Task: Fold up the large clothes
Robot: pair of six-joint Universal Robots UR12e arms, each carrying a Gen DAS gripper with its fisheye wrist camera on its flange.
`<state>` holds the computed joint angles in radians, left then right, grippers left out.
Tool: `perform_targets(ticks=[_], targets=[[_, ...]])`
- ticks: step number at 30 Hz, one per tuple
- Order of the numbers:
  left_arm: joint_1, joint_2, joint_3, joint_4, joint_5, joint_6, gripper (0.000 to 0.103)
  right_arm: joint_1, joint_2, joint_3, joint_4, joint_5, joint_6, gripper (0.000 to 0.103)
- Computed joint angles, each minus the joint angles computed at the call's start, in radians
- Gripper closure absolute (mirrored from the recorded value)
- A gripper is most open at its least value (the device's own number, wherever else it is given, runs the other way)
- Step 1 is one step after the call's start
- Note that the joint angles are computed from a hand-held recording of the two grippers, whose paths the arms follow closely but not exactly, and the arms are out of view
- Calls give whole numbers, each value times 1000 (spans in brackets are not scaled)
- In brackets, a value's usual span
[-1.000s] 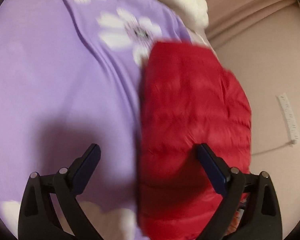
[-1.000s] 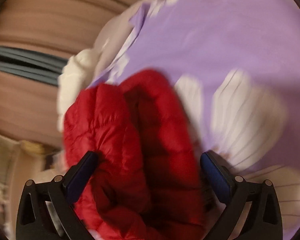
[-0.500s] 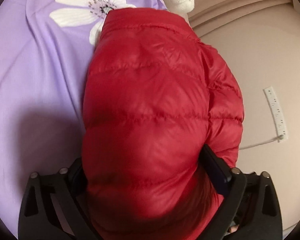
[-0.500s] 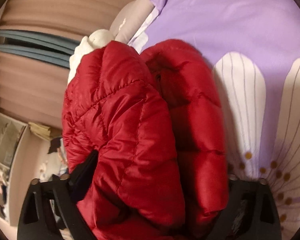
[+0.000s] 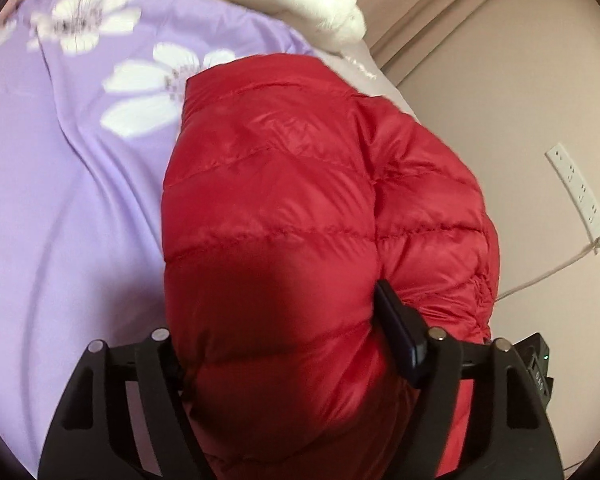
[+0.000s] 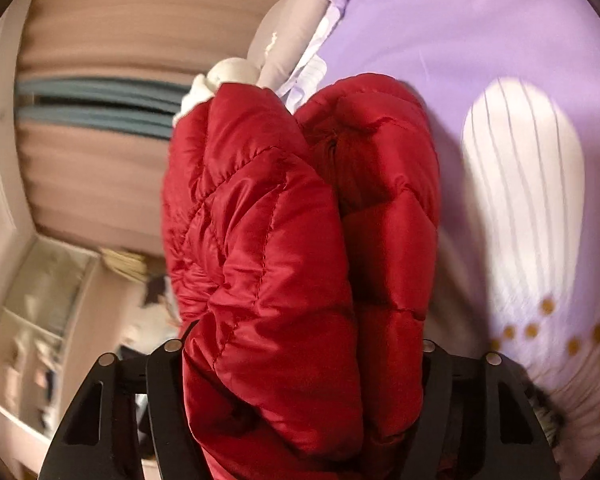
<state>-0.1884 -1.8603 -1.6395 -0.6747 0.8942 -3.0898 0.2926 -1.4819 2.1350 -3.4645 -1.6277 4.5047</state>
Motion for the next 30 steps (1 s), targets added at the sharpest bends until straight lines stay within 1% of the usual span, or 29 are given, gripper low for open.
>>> perform_targets(ticks=[1, 3, 5, 7, 8, 9, 10, 13, 15, 16, 18, 20, 21, 24, 25, 27, 30], targets=[[0, 12, -5, 11, 16, 17, 35, 10, -2, -10, 11, -14, -18, 36], [9, 42, -30, 78, 37, 24, 37, 24, -6, -33, 37, -24, -68, 37], [31, 66, -49, 116, 13, 17, 38, 40, 5, -63, 12, -26, -106, 38], [60, 89, -57, 123, -29, 14, 38, 58, 7, -79, -41, -37, -154, 38], [72, 100, -58, 122, -39, 19, 37, 65, -2, -83, -43, -43, -181, 38], [87, 116, -65, 133, -41, 24, 37, 81, 1, -106, -40, -59, -216, 38], [95, 125, -70, 154, -36, 15, 38, 87, 3, -118, -36, -62, -236, 38], [124, 157, -96, 228, -3, 0, 37, 114, 21, -174, 7, -47, -317, 38], [153, 173, -114, 269, 0, -14, 37, 122, 45, -206, 5, -17, -333, 38], [163, 177, -118, 282, 0, -25, 37, 121, 61, -225, 0, 11, -334, 38], [181, 182, -125, 301, 1, -32, 37, 120, 88, -258, 1, 44, -330, 38], [199, 182, -131, 314, 5, -34, 37, 117, 113, -289, 10, 68, -327, 38], [201, 174, -126, 317, 9, -36, 37, 120, 121, -302, 20, 73, -328, 38], [220, 159, -118, 319, -22, -44, 37, 128, 138, -346, 73, 71, -354, 38], [229, 150, -113, 318, -40, -54, 37, 123, 138, -354, 87, 74, -364, 38], [244, 139, -105, 308, -67, -55, 37, 130, 134, -366, 120, 62, -384, 38], [248, 120, -88, 309, -72, -56, 37, 138, 151, -399, 163, 38, -415, 38]])
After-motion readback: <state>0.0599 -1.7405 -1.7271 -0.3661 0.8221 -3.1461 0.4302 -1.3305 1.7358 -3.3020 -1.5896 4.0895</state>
